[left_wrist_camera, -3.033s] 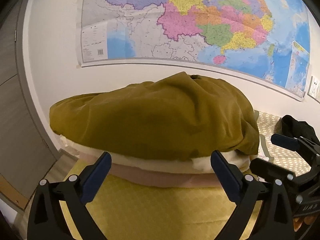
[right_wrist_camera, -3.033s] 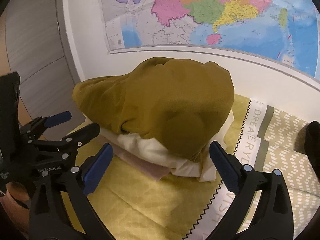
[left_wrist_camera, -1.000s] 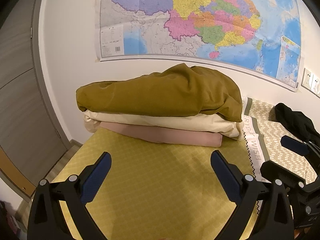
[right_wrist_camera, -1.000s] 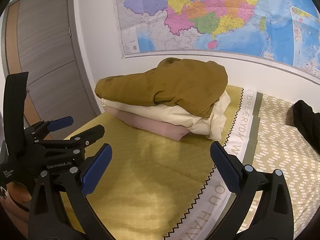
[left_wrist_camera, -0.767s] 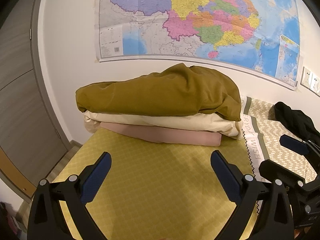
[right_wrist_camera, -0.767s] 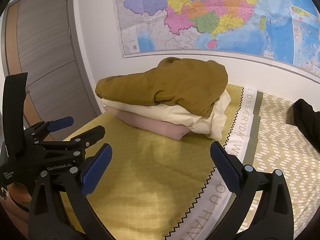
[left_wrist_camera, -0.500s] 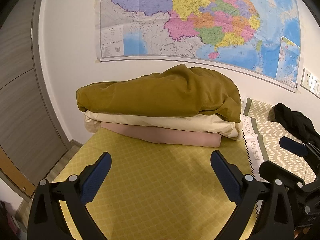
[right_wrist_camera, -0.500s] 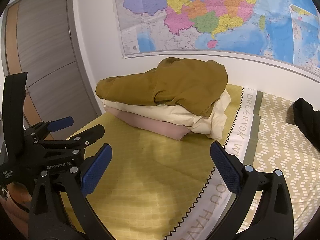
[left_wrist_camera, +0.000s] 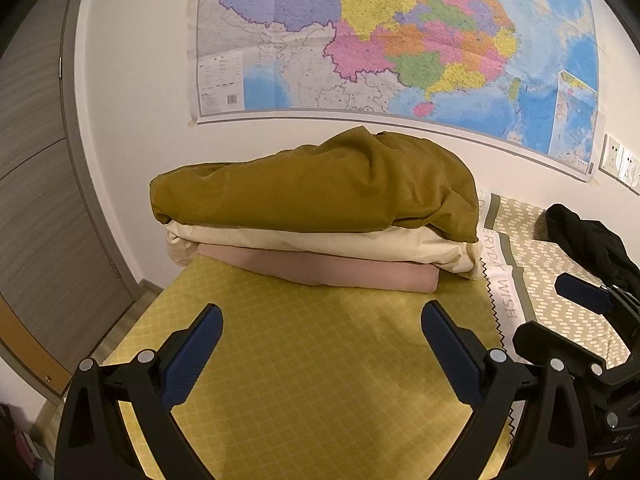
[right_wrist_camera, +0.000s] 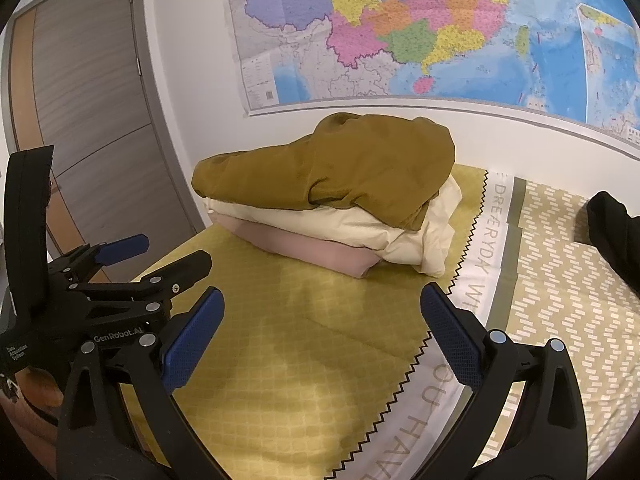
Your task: Fold large clothes
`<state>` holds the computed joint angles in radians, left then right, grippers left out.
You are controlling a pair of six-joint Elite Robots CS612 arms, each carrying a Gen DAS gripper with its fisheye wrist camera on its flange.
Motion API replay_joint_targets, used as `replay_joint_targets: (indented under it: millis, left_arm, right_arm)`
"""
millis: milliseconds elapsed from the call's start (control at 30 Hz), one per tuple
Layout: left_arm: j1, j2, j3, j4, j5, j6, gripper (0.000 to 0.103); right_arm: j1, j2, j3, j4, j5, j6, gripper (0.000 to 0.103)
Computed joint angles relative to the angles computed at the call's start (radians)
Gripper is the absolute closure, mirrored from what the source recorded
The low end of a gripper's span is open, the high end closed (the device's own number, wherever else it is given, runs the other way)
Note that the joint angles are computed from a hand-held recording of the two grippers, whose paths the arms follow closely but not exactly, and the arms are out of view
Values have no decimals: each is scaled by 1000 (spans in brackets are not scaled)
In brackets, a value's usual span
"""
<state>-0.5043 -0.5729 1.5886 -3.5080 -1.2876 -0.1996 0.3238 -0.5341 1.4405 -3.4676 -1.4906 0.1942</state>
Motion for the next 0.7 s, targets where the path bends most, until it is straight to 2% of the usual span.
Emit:
replay_joint_targets:
  millis: [700]
  left_arm:
    - [-3, 2, 1, 4, -1, 1, 7]
  right_arm:
    - [3, 0, 5, -7, -6, 14, 6]
